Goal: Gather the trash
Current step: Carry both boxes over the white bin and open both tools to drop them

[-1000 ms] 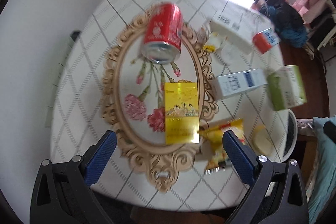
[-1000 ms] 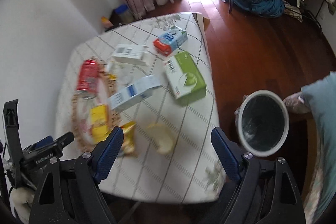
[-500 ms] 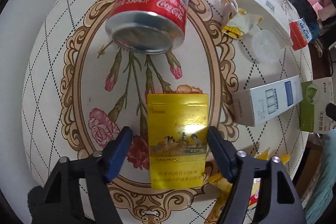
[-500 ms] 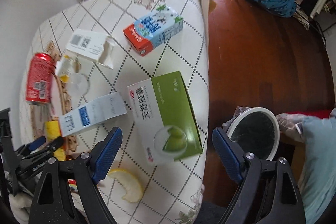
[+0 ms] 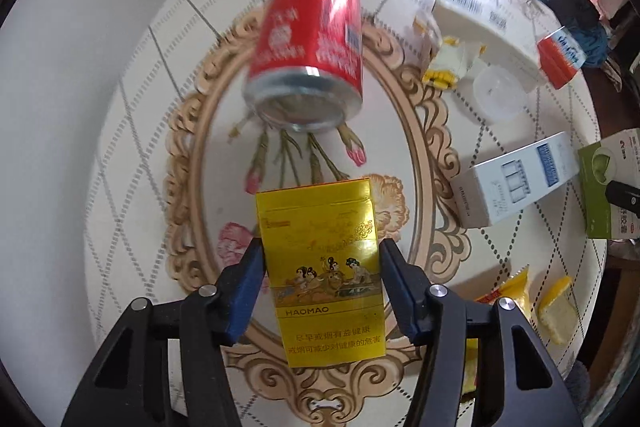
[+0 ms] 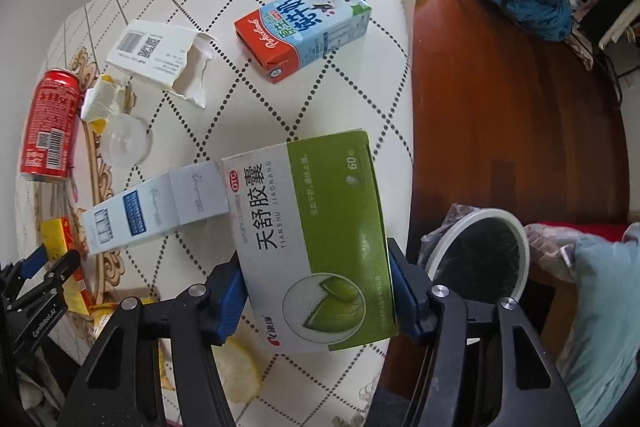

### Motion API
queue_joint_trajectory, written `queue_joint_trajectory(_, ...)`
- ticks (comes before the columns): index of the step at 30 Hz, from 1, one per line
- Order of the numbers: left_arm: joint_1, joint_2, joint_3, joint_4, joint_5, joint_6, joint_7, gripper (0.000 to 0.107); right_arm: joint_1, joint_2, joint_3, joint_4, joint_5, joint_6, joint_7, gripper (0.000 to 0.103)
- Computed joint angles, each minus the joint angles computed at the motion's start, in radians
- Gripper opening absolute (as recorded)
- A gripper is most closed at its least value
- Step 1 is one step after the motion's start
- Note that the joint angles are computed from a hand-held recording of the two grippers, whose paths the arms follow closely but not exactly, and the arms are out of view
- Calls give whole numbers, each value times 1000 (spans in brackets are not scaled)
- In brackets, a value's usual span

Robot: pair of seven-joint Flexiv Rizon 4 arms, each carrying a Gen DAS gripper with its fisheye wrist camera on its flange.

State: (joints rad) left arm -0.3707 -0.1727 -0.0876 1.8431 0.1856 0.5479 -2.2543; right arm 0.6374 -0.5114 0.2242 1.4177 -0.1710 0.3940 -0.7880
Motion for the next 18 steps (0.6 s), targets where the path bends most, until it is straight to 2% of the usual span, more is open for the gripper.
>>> queue_joint_trajectory(9,-44,122,-24,-57,155,-70,-65,54,2,165,30,209,-16,197,115,63)
queue_joint_trajectory(11,-35,103,-50,-91,183,-59,-84,54,6,195,38,244,-28,230,141,63)
queue_joint_trajectory(18,-58,139,-74,-114,249,-24,-125,54,27,300,63,341,-96,324,252,63)
